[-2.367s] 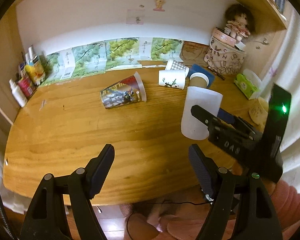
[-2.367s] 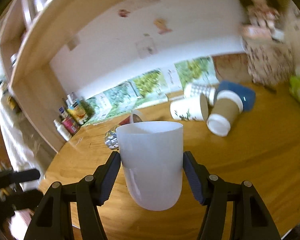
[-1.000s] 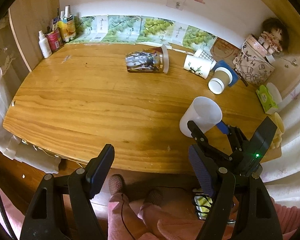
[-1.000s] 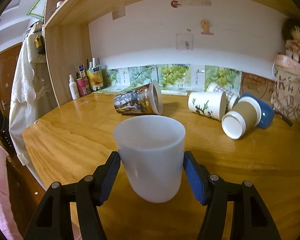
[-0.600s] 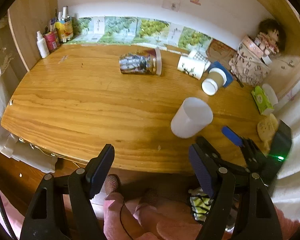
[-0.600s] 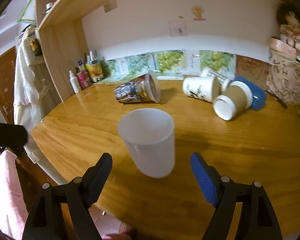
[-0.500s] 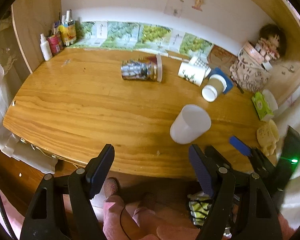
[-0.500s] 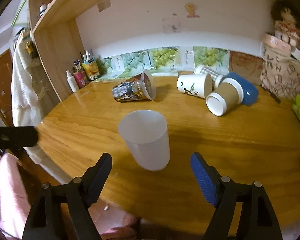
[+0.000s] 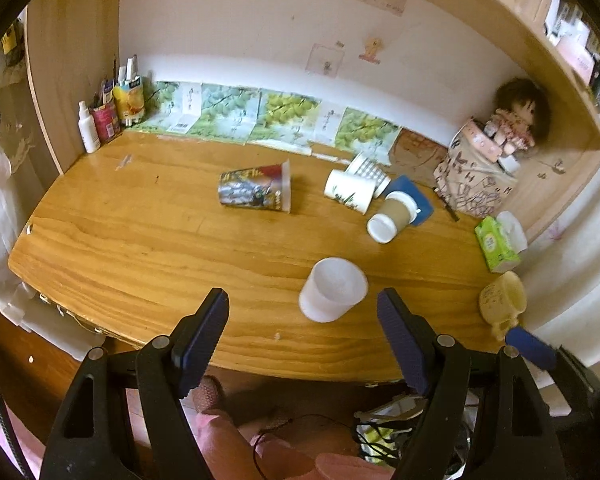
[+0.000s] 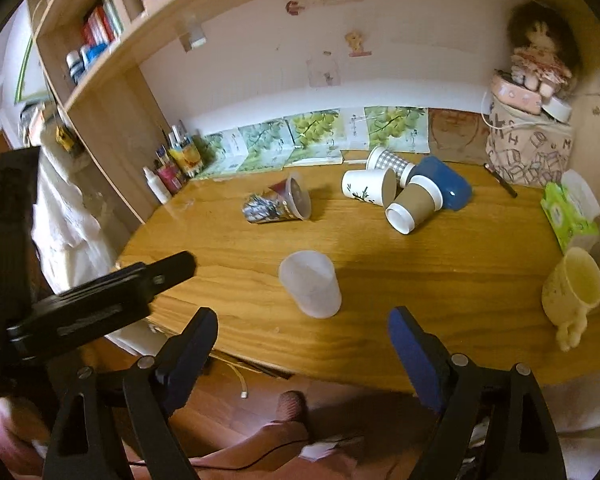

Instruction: Flip cup upright

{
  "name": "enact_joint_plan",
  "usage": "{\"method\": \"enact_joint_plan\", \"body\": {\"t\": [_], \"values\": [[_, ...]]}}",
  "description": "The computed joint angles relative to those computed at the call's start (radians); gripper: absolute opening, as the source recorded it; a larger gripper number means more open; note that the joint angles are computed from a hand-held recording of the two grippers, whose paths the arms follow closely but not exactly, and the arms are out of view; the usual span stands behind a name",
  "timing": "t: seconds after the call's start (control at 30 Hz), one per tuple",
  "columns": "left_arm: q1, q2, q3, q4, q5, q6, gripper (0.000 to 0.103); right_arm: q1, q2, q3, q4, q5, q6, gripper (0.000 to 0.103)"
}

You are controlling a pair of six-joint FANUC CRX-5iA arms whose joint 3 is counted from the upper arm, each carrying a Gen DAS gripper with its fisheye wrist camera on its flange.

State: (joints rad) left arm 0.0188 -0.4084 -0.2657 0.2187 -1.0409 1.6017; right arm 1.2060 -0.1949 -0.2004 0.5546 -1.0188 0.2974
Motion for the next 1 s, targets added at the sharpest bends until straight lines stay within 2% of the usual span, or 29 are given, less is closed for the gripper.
{"method": "enact_joint_plan", "body": {"t": [0.1, 0.17, 0.27, 0.37, 0.47, 0.53, 0.63, 0.8, 1.0], "values": [[-0.025, -0.029, 0.026, -0.075, 0.006, 0.049, 0.08, 0.02, -0.031, -0.011, 0.015, -0.008, -0.062, 0.097], [-0.056, -0.043, 0.046, -0.15, 0.008, 0.095, 0.086, 0.037, -0.049, -0.032, 0.054, -0.007, -0.121, 0.101], [-0.08, -0.09, 0.031, -0.213, 0.06, 0.132, 0.089, 0.074, -0.053, -0.071, 0.177, -0.04, -0.22, 0.102], [-0.11, -0.11, 0.033, -0.275, 0.087, 0.179, 0.102, 0.087, -0.053, -0.096, 0.261, -0.046, -0.274, 0.102], [-0.118, -0.141, 0.016, -0.3, 0.137, 0.218, 0.102, 0.1, -0.049, -0.105, 0.324, -0.059, -0.271, 0.102], [-0.144, -0.145, 0.028, -0.358, 0.146, 0.271, 0.102, 0.102, -0.057, -0.118, 0.359, -0.055, -0.278, 0.102], [-0.193, -0.144, 0.051, -0.453, 0.138, 0.36, 0.102, 0.094, -0.081, -0.145, 0.379, -0.026, -0.312, 0.102], [-0.265, -0.149, 0.07, -0.571, 0.142, 0.467, 0.102, 0.094, -0.093, -0.158, 0.4, -0.034, -0.335, 0.102], [-0.409, -0.126, 0.123, -0.789, 0.096, 0.602, 0.102, 0.076, -0.092, -0.16, 0.395, -0.015, -0.321, 0.102]]}}
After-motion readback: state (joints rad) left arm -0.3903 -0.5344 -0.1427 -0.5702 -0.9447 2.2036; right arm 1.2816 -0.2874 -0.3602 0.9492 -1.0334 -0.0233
